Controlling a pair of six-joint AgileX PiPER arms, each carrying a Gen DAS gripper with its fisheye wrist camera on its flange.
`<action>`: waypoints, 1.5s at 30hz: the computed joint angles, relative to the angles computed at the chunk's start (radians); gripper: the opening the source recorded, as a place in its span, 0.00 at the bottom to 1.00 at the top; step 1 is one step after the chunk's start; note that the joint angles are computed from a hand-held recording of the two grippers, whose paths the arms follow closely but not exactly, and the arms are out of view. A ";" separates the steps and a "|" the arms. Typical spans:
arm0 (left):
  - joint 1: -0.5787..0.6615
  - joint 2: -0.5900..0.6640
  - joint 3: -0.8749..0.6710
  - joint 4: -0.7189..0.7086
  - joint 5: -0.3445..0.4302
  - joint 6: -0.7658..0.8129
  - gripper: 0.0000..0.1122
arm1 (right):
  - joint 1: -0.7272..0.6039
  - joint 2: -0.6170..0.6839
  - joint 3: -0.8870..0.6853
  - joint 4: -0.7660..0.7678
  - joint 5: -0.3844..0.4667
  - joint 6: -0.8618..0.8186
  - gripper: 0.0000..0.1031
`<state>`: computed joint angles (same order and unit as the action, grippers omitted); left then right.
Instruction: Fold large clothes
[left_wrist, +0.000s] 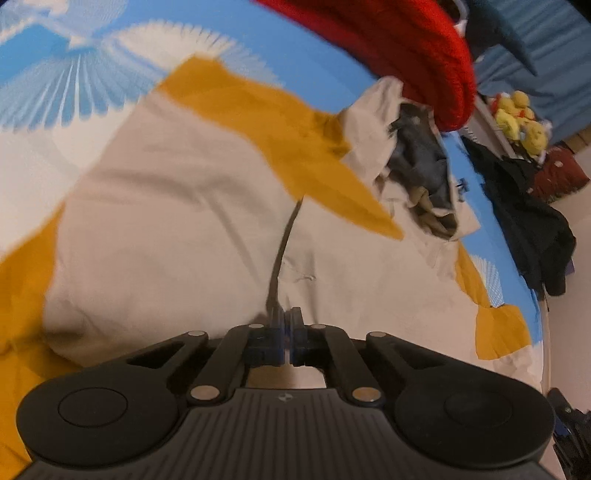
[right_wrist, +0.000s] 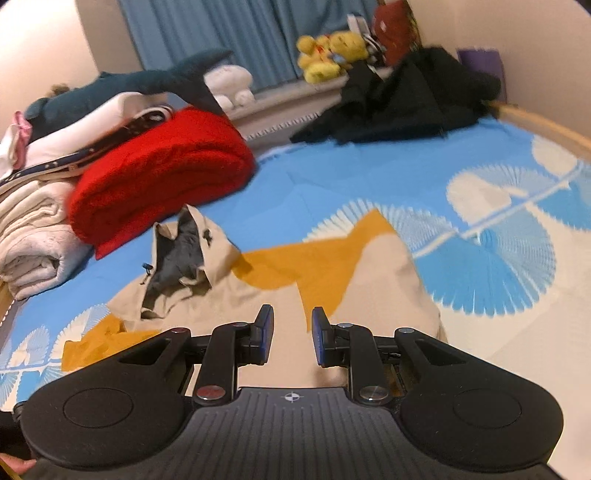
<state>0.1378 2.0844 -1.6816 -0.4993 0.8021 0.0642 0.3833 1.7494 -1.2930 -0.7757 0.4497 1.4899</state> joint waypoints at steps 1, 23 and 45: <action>0.004 -0.015 0.006 -0.011 -0.004 0.021 0.00 | -0.005 0.005 -0.005 0.033 -0.001 -0.023 0.23; 0.059 -0.164 0.000 0.436 0.000 -0.349 0.22 | -0.133 0.116 -0.015 0.846 0.048 -0.407 0.28; 0.093 -0.055 -0.043 0.301 0.093 -0.313 0.08 | -0.164 0.079 0.067 0.737 -0.001 -0.158 0.01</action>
